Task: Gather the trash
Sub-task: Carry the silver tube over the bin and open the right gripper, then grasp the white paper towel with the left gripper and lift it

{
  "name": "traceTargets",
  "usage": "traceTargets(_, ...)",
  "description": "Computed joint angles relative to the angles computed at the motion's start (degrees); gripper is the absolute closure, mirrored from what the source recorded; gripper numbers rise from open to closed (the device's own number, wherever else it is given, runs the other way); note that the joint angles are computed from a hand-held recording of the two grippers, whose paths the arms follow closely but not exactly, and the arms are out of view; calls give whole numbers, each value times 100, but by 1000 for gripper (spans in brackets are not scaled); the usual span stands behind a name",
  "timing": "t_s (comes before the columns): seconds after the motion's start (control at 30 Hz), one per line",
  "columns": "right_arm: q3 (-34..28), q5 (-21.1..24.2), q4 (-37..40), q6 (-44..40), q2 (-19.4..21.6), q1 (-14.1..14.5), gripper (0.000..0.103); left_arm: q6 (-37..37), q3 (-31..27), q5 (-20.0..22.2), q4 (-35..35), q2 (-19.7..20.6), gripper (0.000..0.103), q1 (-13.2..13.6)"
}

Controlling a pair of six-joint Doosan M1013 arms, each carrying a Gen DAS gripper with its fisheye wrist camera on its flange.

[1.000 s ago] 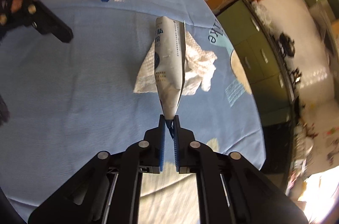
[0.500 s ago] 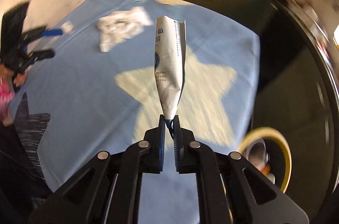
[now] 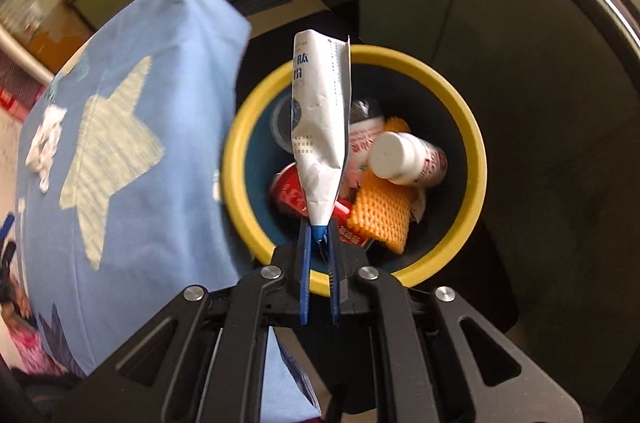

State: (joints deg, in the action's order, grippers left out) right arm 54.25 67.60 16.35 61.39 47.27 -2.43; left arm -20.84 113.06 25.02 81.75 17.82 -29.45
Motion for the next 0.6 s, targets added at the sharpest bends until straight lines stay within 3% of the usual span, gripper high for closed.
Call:
traceTargets(0.07,9,-170,17,280,16,-29,69,-25,5,2,24,-2,13,-2)
traceTargets(0.1,104,-369,-22,434,-32,-35,65,-25,5,2,24,-2,13,-2)
traceTargets(0.3,1159,-1335,696,-121,-619,-84,64,271,-42,-72,-279,36,13,31)
traceTargets(0.4,1579,-1545,1086,-579,-843,-46,60,572,-98,-121,-576,83,13,46)
traceTargets(0.6,2115,-1999,1499,-1404,-1168,45,51,1828,-394,258,-2109,207,12,100)
